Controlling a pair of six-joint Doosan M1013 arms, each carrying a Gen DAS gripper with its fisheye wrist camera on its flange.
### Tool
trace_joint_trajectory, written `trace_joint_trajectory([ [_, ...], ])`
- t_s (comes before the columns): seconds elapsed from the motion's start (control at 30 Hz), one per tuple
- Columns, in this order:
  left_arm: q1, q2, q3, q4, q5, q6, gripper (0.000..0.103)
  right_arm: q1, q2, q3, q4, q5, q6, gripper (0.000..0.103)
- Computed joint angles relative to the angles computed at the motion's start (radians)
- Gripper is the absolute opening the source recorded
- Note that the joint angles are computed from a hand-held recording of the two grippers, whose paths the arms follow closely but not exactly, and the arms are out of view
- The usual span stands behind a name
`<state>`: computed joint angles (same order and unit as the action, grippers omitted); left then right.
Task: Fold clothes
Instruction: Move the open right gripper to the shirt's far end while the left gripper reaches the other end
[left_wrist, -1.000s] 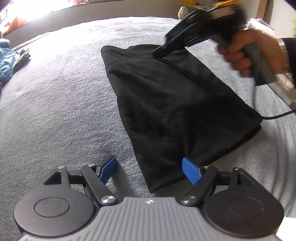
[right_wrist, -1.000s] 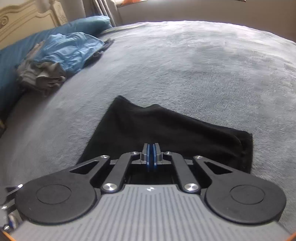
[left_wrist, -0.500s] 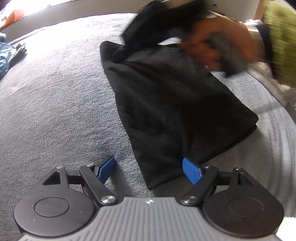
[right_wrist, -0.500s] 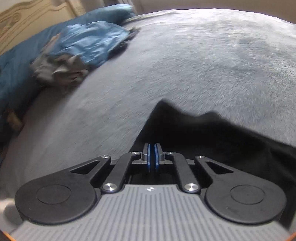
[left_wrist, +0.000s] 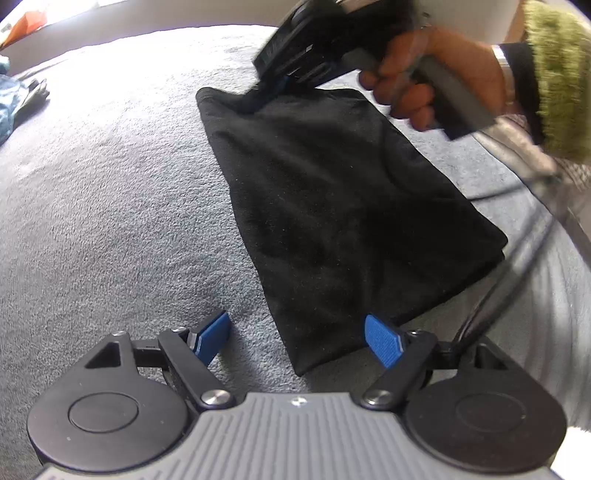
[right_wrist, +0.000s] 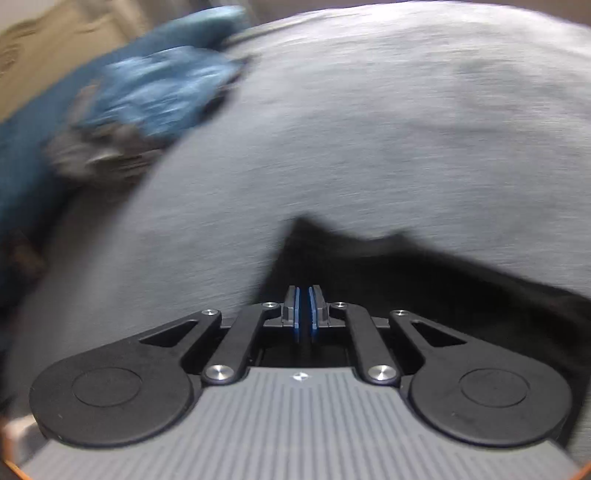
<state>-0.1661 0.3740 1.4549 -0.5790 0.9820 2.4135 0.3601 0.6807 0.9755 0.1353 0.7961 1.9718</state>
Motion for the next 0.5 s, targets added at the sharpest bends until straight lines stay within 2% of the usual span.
trace_joint_trajectory([
  [0.07, 0.007, 0.001, -0.002, -0.014, 0.010, 0.012, 0.080, -0.009, -0.038, 0.073, -0.100, -0.083, 0.166, 0.006],
  [0.1, 0.011, 0.001, -0.003, -0.022, 0.015, 0.011, 0.079, -0.003, -0.053, 0.084, -0.113, -0.085, 0.170, 0.006],
  [0.17, 0.021, 0.000, -0.007, -0.035, 0.021, -0.005, 0.074, -0.004, -0.083, 0.108, -0.064, -0.085, 0.077, 0.006],
  [0.27, 0.030, -0.011, -0.006, -0.048, -0.007, -0.015, 0.066, 0.012, -0.108, 0.111, 0.080, -0.002, -0.148, 0.006],
  [0.37, 0.032, -0.029, 0.010, -0.111, -0.074, 0.056, 0.062, 0.033, -0.153, 0.175, 0.073, -0.014, -0.145, 0.006],
  [0.5, 0.014, -0.005, -0.009, -0.207, -0.089, 0.203, 0.047, 0.051, -0.212, 0.296, -0.051, -0.112, 0.086, 0.006],
])
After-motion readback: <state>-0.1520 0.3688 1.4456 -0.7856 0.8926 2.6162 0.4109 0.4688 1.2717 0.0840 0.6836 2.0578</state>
